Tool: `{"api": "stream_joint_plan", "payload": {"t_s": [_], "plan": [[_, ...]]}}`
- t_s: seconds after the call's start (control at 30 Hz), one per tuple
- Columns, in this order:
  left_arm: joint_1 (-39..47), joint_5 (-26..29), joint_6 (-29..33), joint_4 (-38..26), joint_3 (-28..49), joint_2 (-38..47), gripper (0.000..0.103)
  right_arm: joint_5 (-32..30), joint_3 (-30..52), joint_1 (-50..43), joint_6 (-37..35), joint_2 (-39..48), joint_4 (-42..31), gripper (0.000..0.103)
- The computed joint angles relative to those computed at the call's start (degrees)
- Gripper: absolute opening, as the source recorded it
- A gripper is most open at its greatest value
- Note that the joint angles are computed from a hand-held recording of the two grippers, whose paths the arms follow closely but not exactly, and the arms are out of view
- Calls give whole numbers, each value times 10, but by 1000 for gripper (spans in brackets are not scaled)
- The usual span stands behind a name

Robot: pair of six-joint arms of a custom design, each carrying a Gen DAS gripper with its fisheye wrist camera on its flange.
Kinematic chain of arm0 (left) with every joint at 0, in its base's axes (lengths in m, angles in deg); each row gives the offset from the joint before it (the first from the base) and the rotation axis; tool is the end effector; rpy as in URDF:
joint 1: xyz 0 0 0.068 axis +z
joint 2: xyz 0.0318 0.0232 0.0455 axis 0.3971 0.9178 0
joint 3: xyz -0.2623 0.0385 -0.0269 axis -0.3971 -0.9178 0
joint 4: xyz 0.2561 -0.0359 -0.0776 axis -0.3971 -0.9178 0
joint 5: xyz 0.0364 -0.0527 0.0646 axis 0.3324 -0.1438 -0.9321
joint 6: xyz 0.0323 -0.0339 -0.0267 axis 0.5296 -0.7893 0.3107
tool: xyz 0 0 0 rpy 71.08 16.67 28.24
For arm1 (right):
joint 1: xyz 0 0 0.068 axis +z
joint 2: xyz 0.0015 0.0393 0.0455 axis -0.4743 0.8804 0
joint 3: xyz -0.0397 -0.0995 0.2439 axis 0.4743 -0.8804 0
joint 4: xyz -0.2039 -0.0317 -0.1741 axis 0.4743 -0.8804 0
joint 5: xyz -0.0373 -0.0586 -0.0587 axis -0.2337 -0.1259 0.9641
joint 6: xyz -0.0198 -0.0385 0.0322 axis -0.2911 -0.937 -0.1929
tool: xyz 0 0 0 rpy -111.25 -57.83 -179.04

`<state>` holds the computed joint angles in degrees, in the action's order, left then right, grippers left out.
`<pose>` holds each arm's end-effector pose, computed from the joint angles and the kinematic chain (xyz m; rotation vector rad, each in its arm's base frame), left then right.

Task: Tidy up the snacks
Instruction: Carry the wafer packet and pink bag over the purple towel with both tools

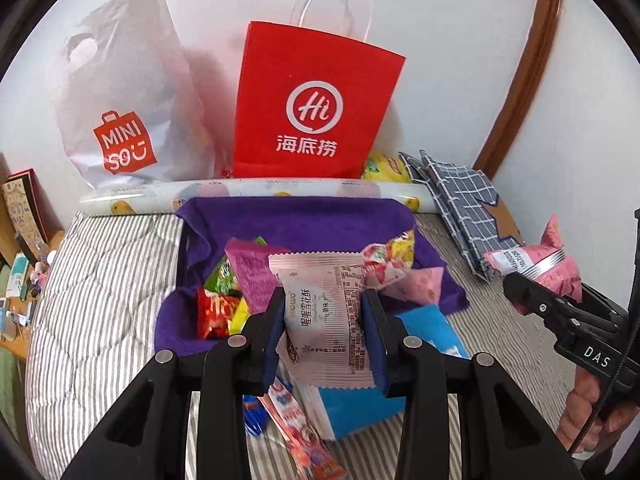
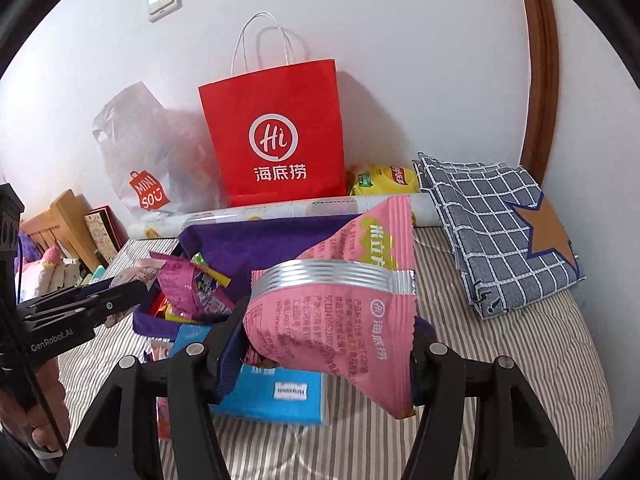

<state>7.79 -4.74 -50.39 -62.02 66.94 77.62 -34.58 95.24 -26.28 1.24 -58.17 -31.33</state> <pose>0.2225 -0.0785 0.1525 0.7452 2.3171 -0.6001 0.1019 -0.0019 0.1671 0.4542 2.2571 0.0277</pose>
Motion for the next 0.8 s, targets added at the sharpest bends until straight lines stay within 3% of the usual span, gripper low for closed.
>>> {"api": "stream_joint_plan", "payload": {"t_s": [0.57, 0.8], "plan": [[-23, -46, -22, 75, 84, 148, 37, -113, 5, -127, -79, 235, 253, 60], [-29, -65, -28, 108, 119, 217, 37, -100, 29, -103, -89, 387, 369, 60]]}}
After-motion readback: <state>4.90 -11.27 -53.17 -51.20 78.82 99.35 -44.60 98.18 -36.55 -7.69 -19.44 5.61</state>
